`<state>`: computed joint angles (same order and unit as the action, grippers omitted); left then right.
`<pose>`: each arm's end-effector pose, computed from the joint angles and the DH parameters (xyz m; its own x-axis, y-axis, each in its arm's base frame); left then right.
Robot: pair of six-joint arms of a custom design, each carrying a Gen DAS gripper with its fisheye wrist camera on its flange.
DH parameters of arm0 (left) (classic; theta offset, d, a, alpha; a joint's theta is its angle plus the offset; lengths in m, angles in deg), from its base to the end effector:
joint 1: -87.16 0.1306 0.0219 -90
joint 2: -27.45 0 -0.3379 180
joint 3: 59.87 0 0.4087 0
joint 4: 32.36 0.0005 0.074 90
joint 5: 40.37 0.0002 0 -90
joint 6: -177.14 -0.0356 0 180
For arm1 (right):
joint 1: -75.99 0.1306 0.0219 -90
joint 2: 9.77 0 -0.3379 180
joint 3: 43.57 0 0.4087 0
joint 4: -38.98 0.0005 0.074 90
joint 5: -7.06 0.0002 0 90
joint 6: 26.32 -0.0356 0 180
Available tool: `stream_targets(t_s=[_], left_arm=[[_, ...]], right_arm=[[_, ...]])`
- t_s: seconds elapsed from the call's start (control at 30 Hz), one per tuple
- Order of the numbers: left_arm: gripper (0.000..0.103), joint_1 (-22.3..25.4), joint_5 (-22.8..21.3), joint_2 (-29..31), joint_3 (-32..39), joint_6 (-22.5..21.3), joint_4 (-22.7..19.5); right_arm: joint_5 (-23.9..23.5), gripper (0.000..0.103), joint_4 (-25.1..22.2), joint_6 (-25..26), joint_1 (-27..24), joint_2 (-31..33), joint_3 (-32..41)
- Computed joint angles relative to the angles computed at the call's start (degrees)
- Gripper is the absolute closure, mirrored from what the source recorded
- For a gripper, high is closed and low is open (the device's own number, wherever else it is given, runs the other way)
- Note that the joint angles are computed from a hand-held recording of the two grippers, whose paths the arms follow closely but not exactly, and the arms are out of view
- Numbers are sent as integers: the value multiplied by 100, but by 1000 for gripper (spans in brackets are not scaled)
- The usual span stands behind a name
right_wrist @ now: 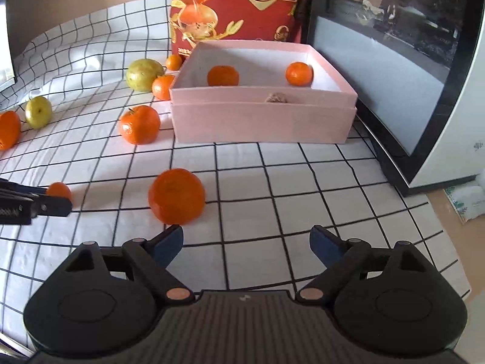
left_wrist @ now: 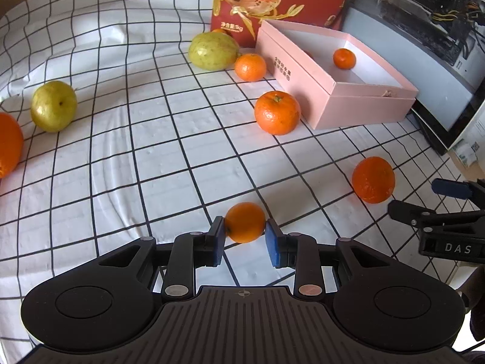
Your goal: Organize fruits
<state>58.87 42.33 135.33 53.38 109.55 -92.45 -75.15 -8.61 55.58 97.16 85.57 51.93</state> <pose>0.5263 -0.2787 0.4011 -0.8191 0.0114 -0.5735 0.1008 0.9871 -0.1243 0.5016 0.1885 0.3876 -0.7183 -0.1285 -0.6838 -0.1728 0.9849 -0.0035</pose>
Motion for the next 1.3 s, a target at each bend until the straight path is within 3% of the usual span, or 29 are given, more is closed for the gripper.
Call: stream_targets(t_s=[0.4, 0.5, 0.57, 0.63, 0.8, 0.9, 1.3], left_arm=[[70, -4, -34, -24, -28, 109, 63], [70, -54, -161, -3, -5, 71, 38], [70, -61, -168, -6, -7, 85, 35], [70, -53, -128, -14, -18, 104, 42], [71, -35, -48, 18, 59, 104, -70], [71, -42, 247, 73, 171, 93, -164], [71, -265, 856, 403, 582, -472, -199]], right_arm=[[-383, 18, 2, 248, 148, 550, 541], [-442, 28, -59, 248, 151, 792, 791], [-521, 47, -80, 345, 160, 850, 887], [-531, 57, -83, 434, 169, 855, 930], [-666, 58, -101, 437, 120, 783, 891], [-608, 58, -118, 413, 82, 677, 784], [-210, 58, -229, -73, -219, 202, 247]])
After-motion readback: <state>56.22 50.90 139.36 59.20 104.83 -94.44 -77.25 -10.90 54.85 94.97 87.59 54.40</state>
